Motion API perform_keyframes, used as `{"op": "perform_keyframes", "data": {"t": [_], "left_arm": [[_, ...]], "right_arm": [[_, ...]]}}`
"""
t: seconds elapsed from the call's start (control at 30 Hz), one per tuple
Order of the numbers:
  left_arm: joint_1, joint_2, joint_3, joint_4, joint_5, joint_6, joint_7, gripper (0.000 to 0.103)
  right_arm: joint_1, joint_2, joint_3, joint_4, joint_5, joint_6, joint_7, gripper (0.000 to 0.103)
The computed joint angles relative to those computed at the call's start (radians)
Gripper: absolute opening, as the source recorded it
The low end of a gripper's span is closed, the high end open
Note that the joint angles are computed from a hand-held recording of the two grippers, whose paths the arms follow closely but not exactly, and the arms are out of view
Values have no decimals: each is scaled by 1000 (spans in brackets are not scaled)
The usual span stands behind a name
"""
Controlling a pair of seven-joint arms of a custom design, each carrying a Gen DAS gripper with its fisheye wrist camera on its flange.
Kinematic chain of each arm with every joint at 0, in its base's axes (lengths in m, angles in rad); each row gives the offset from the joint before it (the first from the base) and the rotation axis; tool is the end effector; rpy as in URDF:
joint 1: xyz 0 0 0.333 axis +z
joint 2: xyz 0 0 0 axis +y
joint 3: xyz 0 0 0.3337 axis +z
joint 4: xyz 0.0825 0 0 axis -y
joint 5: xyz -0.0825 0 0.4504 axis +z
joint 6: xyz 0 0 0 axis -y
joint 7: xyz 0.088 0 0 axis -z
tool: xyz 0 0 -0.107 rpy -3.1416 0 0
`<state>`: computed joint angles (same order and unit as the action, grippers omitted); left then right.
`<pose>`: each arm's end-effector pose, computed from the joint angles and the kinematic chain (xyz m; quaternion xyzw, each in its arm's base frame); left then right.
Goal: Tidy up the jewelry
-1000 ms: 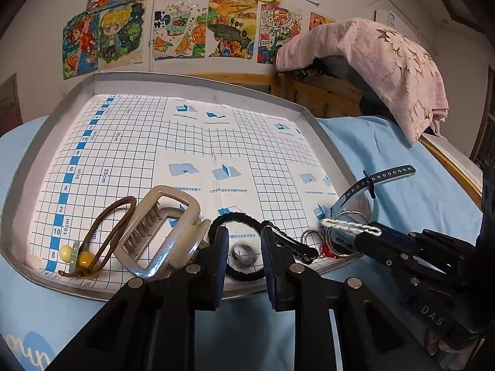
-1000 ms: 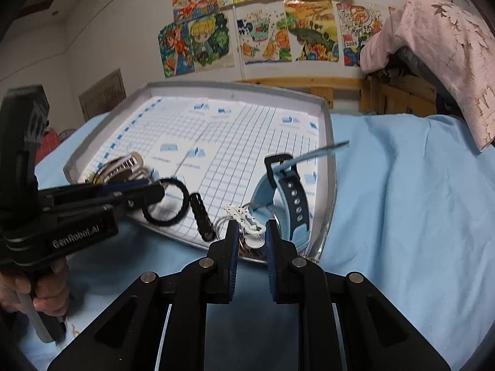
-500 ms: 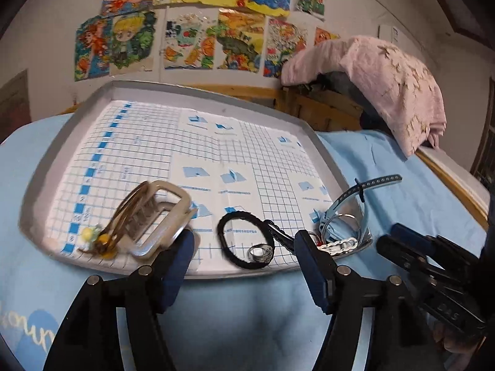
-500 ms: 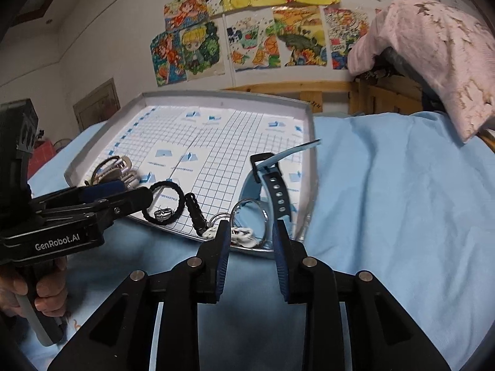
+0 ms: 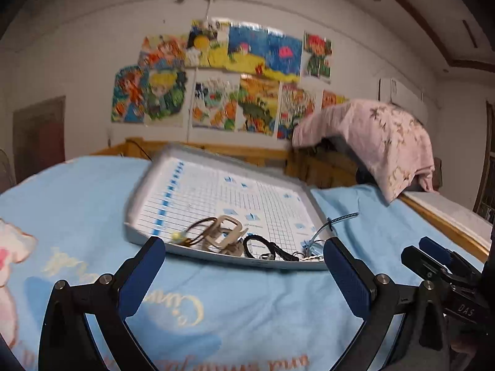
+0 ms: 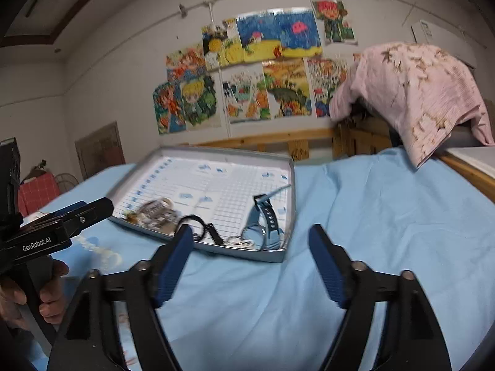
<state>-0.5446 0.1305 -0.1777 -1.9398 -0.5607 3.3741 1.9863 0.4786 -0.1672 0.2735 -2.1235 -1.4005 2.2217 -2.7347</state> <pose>0.5514 -0.3996 0.5516 -0.4174 0.6882 -0.5404 0.2453 0.4539 0.3905 0.5247 -0.4450 0.6798 -0.4323 0.3912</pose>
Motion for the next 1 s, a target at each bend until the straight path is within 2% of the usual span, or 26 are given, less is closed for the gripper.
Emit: {"op": "perform_keyframes", "data": {"t": [0.03,0.1,0.17,0.23,0.3,0.37,0.5,0.6,0.73,1.0], "left_arm": [[42,-30,-38,-43,44,25,-44,103],[82,-84,-72,-113,91,61,-99,103],[113,-133,-92,-179,156,91,-174,103],[126,-191,-87,-251,243,110,-272,103],[116,-235,-50,-311,366,121,-394,103],[119,-279,-42,-366,415,137,-437,103],[145,-340,-70,-440,395,153,-426,103],[141,-379,-65,-492,386,159,-440,103],[176,-412,-108,-539,318,166,-407,103],[205,-453,-147,-599,223,188,-345,103]], "right_arm": [[7,-9,11,-3,-10,-18,10,85],[19,-21,30,-6,-25,-52,26,97],[32,-34,48,-10,-38,-79,37,101],[47,-32,66,-4,-49,-112,39,101],[65,-34,82,-2,-59,-144,40,101],[84,-32,94,1,-57,-170,42,101],[124,-32,120,-3,-59,-227,55,101],[151,-30,132,-5,-54,-266,63,101],[181,-21,144,2,-47,-325,55,101],[236,28,148,33,-38,-413,51,101]]}}
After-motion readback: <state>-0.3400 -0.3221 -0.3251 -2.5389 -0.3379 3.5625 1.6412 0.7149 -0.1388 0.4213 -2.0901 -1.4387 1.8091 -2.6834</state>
